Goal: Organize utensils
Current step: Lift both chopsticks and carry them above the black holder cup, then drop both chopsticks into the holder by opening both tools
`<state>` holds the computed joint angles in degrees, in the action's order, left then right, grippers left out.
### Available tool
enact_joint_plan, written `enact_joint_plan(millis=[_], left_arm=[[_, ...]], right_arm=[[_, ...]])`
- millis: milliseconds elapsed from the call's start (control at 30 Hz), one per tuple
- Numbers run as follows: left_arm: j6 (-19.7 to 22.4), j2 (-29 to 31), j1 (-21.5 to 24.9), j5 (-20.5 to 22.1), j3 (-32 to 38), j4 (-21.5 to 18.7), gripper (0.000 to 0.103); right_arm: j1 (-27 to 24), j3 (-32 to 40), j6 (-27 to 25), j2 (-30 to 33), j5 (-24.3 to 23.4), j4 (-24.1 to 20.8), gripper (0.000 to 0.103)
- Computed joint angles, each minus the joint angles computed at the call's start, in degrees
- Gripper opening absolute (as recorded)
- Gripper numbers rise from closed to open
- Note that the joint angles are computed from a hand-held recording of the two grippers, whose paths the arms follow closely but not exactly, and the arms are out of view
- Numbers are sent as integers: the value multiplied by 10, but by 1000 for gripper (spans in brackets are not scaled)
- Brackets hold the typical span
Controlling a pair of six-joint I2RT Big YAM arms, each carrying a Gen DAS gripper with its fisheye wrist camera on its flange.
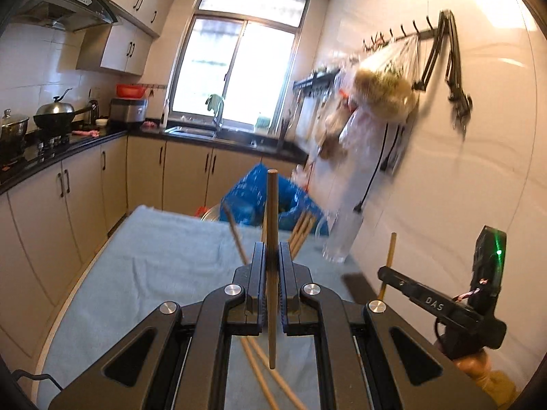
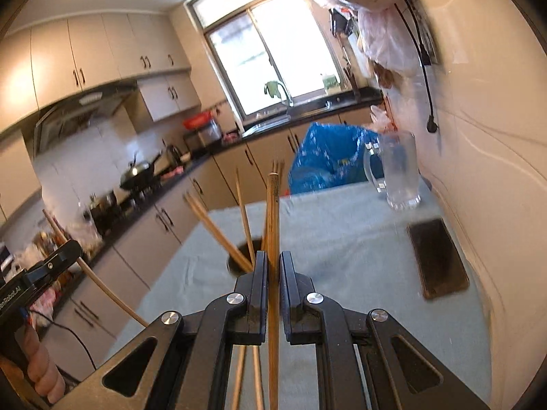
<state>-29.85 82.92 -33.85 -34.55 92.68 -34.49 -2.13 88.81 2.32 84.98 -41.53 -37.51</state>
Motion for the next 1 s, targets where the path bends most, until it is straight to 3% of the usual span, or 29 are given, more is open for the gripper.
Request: enact_joint_plan(millis=[167, 400, 633, 800, 900, 933, 1000], left_arm=[[26, 51, 34, 9, 80, 2, 6], [44, 165, 75, 20, 224, -36, 6], [11, 248, 100, 46, 311, -104, 6], [-9, 256, 101, 60, 309, -126, 6], [-13, 244, 98, 54, 297, -124, 8], [-15, 239, 97, 54, 292, -124, 13], [-18, 219, 93, 49, 271, -114, 23]], right_arm=[[26, 68, 75, 45, 10, 61, 7], [73, 140, 180, 113, 89, 157, 7], [100, 153, 147, 149, 148, 158, 7], [103, 148, 106, 158, 141, 134, 8], [101, 145, 96, 156, 136, 125, 21], [100, 143, 98, 154, 135, 124, 29], [96, 140, 102, 149, 130, 120, 32]])
